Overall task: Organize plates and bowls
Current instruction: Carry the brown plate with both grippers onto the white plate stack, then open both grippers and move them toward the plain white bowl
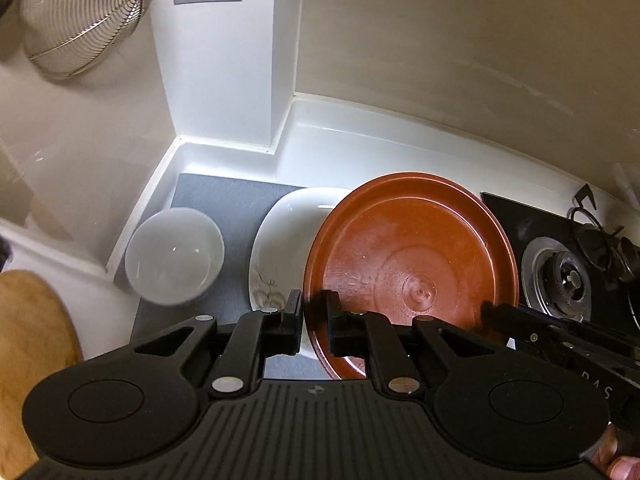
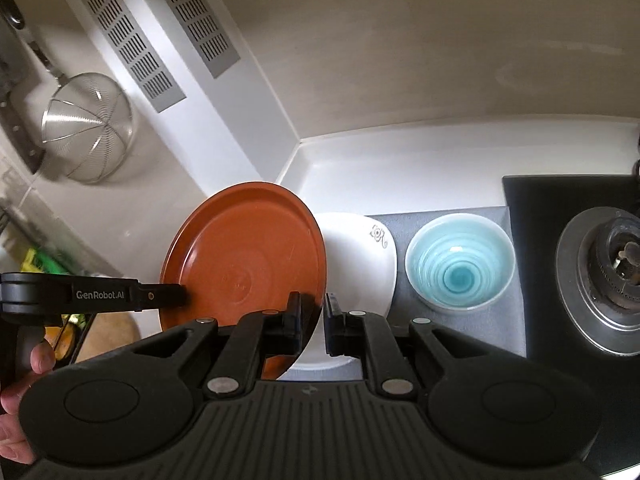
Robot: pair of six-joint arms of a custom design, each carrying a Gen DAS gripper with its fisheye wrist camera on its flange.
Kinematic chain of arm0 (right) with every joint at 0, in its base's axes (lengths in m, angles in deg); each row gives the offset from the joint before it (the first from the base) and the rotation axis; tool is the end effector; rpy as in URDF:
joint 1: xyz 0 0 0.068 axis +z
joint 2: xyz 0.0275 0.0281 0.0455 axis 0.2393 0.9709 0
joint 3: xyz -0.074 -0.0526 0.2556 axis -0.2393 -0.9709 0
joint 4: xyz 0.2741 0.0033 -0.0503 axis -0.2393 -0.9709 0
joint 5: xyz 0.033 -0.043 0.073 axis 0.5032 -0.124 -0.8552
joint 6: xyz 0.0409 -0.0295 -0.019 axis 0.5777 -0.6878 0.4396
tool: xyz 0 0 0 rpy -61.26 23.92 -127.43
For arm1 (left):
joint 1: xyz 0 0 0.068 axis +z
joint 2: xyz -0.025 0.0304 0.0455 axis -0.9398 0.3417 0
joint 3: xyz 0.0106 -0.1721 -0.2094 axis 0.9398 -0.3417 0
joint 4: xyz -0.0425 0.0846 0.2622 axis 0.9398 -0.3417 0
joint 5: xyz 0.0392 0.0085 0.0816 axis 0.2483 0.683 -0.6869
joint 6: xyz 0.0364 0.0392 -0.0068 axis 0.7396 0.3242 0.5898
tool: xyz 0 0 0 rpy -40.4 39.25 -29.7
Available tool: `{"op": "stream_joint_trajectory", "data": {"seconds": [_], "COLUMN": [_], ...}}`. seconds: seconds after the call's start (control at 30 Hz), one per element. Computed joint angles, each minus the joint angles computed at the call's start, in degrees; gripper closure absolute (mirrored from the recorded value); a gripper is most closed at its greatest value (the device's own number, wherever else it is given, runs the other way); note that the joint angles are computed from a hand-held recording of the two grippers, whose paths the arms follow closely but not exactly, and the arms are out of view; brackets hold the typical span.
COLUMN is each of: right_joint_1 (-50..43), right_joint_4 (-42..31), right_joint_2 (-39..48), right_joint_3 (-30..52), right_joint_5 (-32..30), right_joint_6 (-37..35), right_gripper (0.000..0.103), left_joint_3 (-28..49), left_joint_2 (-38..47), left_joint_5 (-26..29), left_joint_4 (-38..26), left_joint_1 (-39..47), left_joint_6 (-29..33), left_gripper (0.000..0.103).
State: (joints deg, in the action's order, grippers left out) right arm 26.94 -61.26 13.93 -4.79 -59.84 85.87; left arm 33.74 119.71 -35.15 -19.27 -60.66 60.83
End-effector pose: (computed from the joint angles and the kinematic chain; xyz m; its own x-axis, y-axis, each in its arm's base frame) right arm 0.3164 0.0907 0.1637 -0.7726 -0.1019 -0.6266 -0.4358 0.8029 0.4067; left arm 0.2366 0.0386 0.2146 -0.8059 -0.2969 -0.5123 -0.2915 0.9520 -0.0931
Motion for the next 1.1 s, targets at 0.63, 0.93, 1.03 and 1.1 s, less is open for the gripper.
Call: {"op": "stream_joint_trajectory", "data": {"seconds": [0.63, 0.93, 1.03, 1.1], "right_joint_1": [11.1, 9.2, 9.0, 8.9], "right_joint_4": [7.6, 9.5, 10.5, 11.0], "right_joint_2": [20.6, 28.8, 30.4, 30.8], "right_joint_3": [10.4, 15.9, 16.8, 16.7], "right_joint_5": [19.9, 17.1, 17.7, 17.7], "right_joint_6": [15.3, 13.8, 14.2, 14.2], "right_gripper": [0.090, 0.090, 0.089, 0.089], "left_joint_3": [14.3, 15.6, 17.0, 16.2], "left_joint_2": [34.0, 40.9, 44.0, 43.4], "left_joint_5": [12.5, 7.7, 6.6, 6.7], "left_joint_4": [6.1, 11.3, 13.0, 14.1], "left_joint_1": [10.6, 7.3, 6.4, 6.0], "left_joint_6": [16.0, 12.1, 12.3, 13.2], "left_gripper": [0.092, 0.092, 0.092, 0.092]}}
